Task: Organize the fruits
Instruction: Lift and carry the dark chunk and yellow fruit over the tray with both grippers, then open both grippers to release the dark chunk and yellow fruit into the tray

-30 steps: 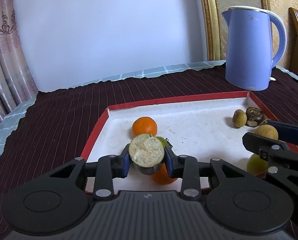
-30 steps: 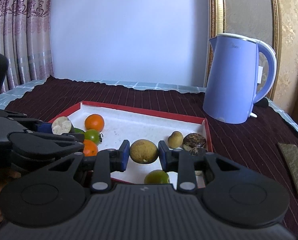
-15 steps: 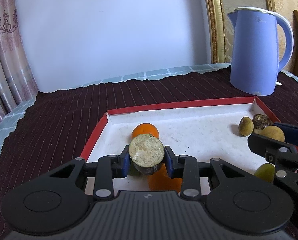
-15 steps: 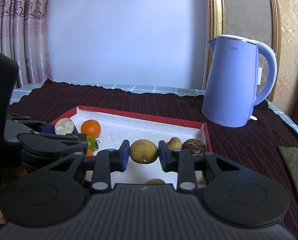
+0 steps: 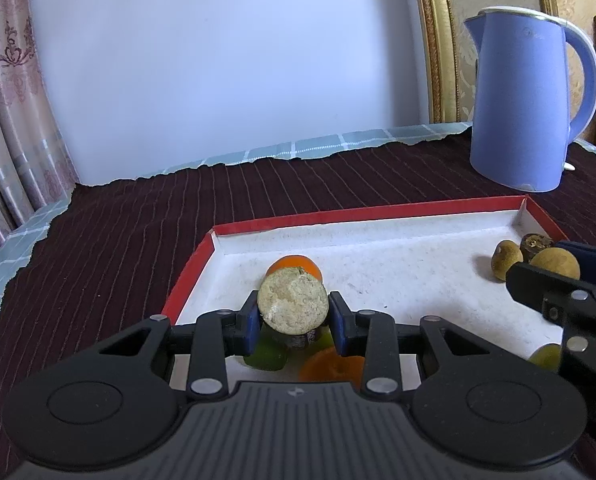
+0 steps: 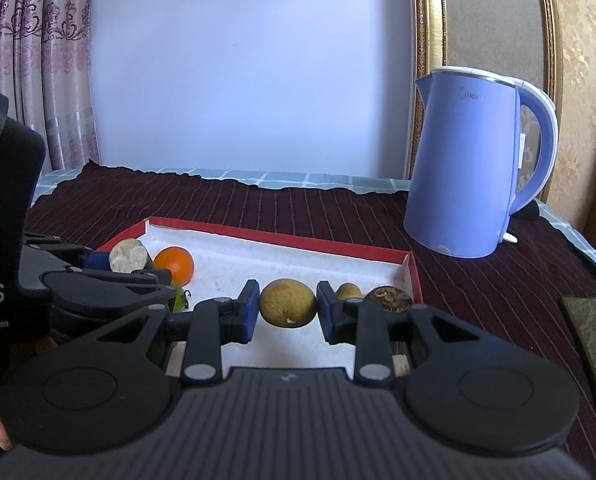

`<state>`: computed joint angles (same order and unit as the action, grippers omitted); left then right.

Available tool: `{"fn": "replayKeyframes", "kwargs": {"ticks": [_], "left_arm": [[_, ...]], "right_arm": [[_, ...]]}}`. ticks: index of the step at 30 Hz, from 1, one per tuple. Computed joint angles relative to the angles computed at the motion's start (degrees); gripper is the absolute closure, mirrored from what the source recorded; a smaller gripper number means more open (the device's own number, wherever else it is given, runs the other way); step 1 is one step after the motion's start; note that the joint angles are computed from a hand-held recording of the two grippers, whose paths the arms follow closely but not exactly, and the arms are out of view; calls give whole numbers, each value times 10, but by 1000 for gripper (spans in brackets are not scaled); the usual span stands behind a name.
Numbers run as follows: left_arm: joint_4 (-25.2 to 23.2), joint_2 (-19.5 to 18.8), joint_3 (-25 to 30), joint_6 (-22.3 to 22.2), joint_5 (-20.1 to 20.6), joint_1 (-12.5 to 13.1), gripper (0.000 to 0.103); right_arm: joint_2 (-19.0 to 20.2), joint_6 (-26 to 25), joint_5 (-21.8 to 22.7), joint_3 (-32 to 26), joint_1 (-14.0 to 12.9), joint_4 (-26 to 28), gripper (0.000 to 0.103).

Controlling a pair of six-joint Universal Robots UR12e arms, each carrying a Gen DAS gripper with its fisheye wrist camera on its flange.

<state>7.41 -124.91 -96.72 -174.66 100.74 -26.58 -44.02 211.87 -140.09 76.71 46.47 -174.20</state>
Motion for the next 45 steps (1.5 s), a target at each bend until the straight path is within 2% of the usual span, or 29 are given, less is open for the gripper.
{"fn": "replayKeyframes", "kwargs": {"ticks": [19,26,45], "left_arm": [[-18,-14,25,-7,10,-2,69],[-7,-22,34,-2,16,-4,69],[-11,-27,41,-6,18,-3,69]], "right_arm": [[2,18,6,-6,-11,16,74],[4,20,4,-12,-15,26,74],[15,47,-2,-30,-29,62,73]]}}
